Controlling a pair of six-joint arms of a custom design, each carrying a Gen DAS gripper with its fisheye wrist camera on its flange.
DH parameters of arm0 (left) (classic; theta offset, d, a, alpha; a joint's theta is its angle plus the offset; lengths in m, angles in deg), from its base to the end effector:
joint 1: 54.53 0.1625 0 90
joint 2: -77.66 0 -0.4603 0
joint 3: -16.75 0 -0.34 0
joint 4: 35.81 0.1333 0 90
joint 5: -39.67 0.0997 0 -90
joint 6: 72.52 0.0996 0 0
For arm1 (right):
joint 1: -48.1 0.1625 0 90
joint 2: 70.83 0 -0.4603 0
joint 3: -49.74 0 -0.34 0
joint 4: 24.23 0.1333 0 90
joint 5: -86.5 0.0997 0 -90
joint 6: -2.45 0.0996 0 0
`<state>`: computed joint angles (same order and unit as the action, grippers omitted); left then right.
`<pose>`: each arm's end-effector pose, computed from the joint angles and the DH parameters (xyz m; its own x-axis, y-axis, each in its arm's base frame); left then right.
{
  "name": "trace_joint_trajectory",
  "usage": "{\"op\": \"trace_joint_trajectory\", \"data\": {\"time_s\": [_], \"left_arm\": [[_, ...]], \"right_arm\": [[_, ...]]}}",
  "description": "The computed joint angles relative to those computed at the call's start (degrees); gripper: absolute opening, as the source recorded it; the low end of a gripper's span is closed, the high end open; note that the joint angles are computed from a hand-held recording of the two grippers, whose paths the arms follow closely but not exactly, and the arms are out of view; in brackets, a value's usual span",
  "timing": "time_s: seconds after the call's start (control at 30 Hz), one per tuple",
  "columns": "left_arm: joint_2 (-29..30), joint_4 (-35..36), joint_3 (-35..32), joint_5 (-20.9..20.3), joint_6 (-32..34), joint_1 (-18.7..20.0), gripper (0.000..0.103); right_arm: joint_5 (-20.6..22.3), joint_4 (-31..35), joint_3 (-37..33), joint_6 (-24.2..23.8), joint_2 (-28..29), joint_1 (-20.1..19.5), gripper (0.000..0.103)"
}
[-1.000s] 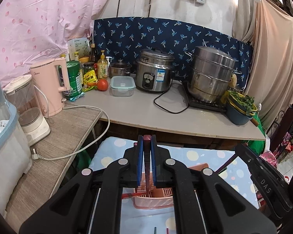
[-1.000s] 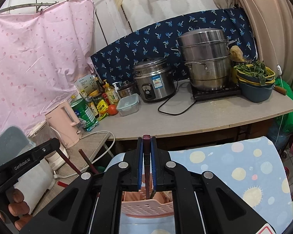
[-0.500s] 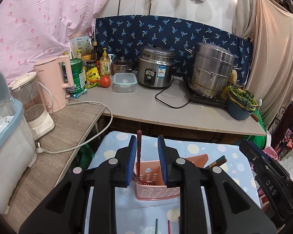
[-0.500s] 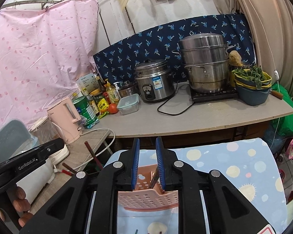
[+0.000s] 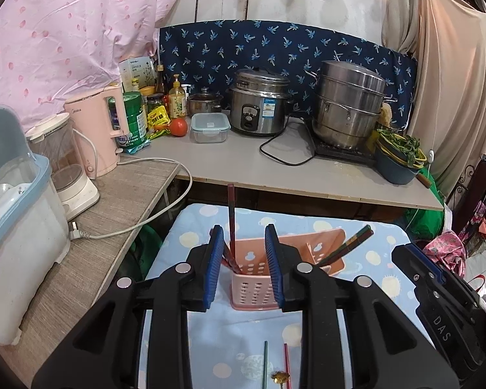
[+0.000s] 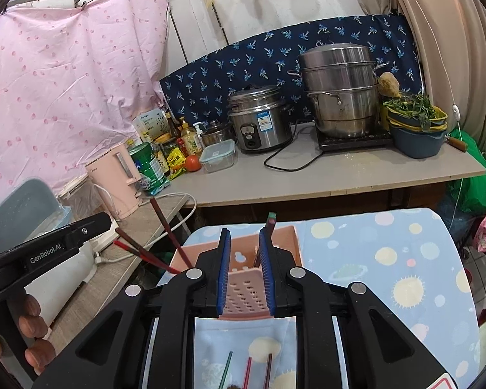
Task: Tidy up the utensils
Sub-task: 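Withdraw both tools from the holder back toward the remaining utensils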
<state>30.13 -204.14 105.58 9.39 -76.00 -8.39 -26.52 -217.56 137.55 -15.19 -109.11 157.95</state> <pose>-0.3103 -0.6394 0.2976 -0.7562 -0.0605 -0.6516 0.5082 0.5730 -0.6430 0.3315 -0.6404 0.2153 -0.8663 -0.1833 0.4646 -0.4859 0.5246 -0.6990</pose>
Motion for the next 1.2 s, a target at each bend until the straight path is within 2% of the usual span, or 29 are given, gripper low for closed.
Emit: {"op": "trace_joint_trajectory", "data": {"time_s": [0.3,0.53,0.63,0.77,1.2], "left_arm": [[-2.7,-0.5,8.7,0.9,-3.5,-1.3,0.026],[-5.0,2.4,15.6,0.2,-9.4,-1.8,0.026],[-6.2,4.1,18.6,-0.8,-12.7,-1.9,0.027],[-7.4,6.1,22.4,-1.4,-16.7,-1.9,0.034],[-8.2,11.4,30.6,-4.4,-25.2,-1.3,0.036]], "right_arm": [[-1.5,-4.4,9.4,-0.2,-2.4,-0.4,0.022],[-1.8,-7.4,17.7,1.9,-4.2,-1.3,0.022],[-1.7,-8.5,21.2,2.9,-4.8,-1.8,0.022],[-2.4,-9.8,25.4,3.9,-5.0,-2.3,0.022],[-3.5,-12.9,34.6,7.0,-3.4,-3.7,0.022]]}}
